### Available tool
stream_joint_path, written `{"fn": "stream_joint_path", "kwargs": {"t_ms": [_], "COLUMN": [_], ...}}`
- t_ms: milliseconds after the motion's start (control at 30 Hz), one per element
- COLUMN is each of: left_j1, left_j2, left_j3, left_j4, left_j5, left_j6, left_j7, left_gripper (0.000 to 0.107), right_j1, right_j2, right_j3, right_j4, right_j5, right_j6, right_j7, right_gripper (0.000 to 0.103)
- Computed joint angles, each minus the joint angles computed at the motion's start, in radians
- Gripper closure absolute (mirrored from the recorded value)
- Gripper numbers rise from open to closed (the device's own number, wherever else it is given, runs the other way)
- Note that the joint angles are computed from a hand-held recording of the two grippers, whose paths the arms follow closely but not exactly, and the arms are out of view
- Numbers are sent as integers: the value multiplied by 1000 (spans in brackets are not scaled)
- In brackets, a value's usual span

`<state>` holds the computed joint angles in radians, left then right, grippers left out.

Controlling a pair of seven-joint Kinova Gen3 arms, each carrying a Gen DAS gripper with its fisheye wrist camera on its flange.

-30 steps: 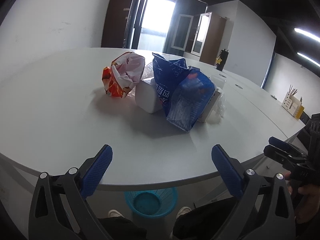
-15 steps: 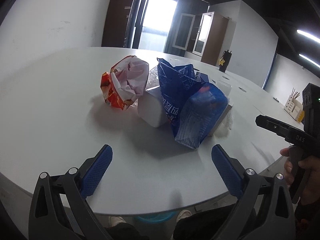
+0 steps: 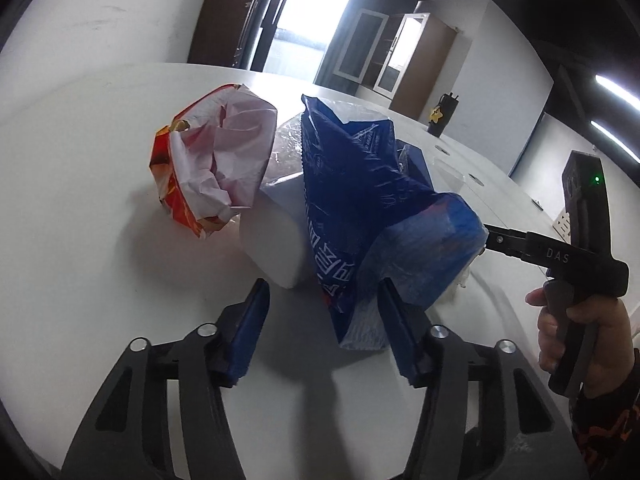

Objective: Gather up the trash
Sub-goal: 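Grasp the blue plastic bag with the left gripper while the right gripper grasps the clear plastic bag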

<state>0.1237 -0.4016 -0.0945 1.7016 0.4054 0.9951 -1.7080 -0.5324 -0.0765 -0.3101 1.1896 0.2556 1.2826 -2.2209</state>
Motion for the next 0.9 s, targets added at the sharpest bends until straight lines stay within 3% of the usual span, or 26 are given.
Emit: {"fn": "stream_joint_path", "kwargs": {"t_ms": [167, 300, 500, 700, 900], "left_j1": [20, 36, 50, 64, 70], "left_j2": [-1, -38, -96, -194, -294], "left_j3": [-3, 0, 30, 32, 50], "left_j4": [-4, 11, 12, -1, -10], "left_j5": [17, 23, -13, -65, -122], "left_j6": [-8, -46, -92, -51, 31], "left_j7": [-38, -61, -46, -6, 37], "left_gripper": [100, 102, 104, 105, 105], "right_j1": [-4, -15, 2, 54, 118], "right_j2": [12, -12, -79, -176, -269], "right_j3": [8, -14, -79, -213, -321], "right_j4": [-7, 18, 41, 78, 115], "right_j5": [-38, 5, 87, 169, 147], "right_j6": [2, -4, 8, 51, 58], "right_j7": [22, -20, -90, -149, -170], "right_gripper": [48, 62, 68, 69, 69]}}
